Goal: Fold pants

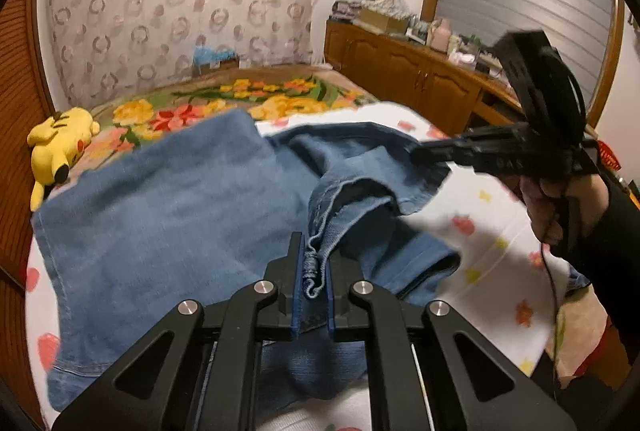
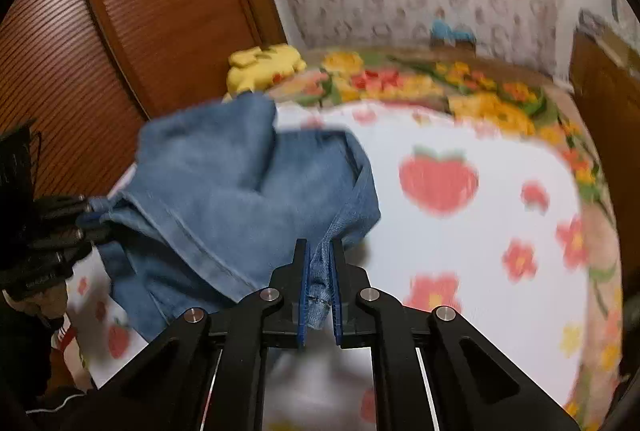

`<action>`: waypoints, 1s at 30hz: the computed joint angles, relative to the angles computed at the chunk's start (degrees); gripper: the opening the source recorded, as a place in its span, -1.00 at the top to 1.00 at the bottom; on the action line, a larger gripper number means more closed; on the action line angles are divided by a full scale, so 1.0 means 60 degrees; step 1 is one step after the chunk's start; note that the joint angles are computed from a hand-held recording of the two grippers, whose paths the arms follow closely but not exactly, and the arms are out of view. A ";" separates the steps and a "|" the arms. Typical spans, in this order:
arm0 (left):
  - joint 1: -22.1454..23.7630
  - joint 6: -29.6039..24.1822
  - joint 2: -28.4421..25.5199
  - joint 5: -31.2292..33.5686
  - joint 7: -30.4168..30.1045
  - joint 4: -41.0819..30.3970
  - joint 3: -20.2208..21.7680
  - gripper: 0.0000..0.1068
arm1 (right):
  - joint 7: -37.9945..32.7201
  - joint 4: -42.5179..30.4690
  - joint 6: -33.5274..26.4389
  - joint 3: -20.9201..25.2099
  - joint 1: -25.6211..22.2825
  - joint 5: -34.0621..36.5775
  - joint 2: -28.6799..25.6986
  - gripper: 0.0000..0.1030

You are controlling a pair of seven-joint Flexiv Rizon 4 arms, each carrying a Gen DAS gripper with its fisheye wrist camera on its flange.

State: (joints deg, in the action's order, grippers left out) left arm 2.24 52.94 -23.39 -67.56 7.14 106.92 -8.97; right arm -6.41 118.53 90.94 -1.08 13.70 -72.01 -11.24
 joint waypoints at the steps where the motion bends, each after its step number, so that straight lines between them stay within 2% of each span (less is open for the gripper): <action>1: 0.0085 -0.0278 0.0103 0.0016 -0.0092 -0.0031 0.0008 0.82 | -0.0248 -0.0122 -0.0109 0.0085 0.0013 0.0189 0.0062 0.83; 6: 0.0214 -0.0946 0.0633 -0.0464 0.0092 0.0023 0.0153 0.82 | -0.1459 -0.1000 -0.0648 0.0368 0.0234 0.0909 0.0212 0.84; 11: 0.0243 -0.1020 0.0917 -0.1061 0.0360 -0.0019 0.0441 0.83 | -0.2483 -0.1972 -0.0955 0.0521 0.0575 0.1567 -0.0059 0.84; 17: 0.0506 -0.0927 0.0963 -0.1650 0.0510 -0.0034 0.0766 0.83 | -0.3804 -0.2806 -0.0850 0.0482 0.1052 0.2451 -0.0654 0.84; 20: 0.0680 -0.0859 0.0822 -0.1782 0.0506 -0.0099 0.0857 0.83 | -0.5037 -0.3413 -0.0774 0.0657 0.1106 0.3445 -0.1286 0.84; 23: 0.0877 -0.0717 0.0530 -0.1726 0.0304 -0.0227 0.0900 0.83 | -0.6639 -0.4364 -0.1123 0.1275 0.0969 0.4673 -0.2097 0.84; 30: 0.1400 -0.0560 -0.0286 -0.1110 -0.0405 -0.0474 0.0805 0.83 | -0.9718 -0.7001 -0.2623 0.2707 0.0617 0.6674 -0.4052 0.84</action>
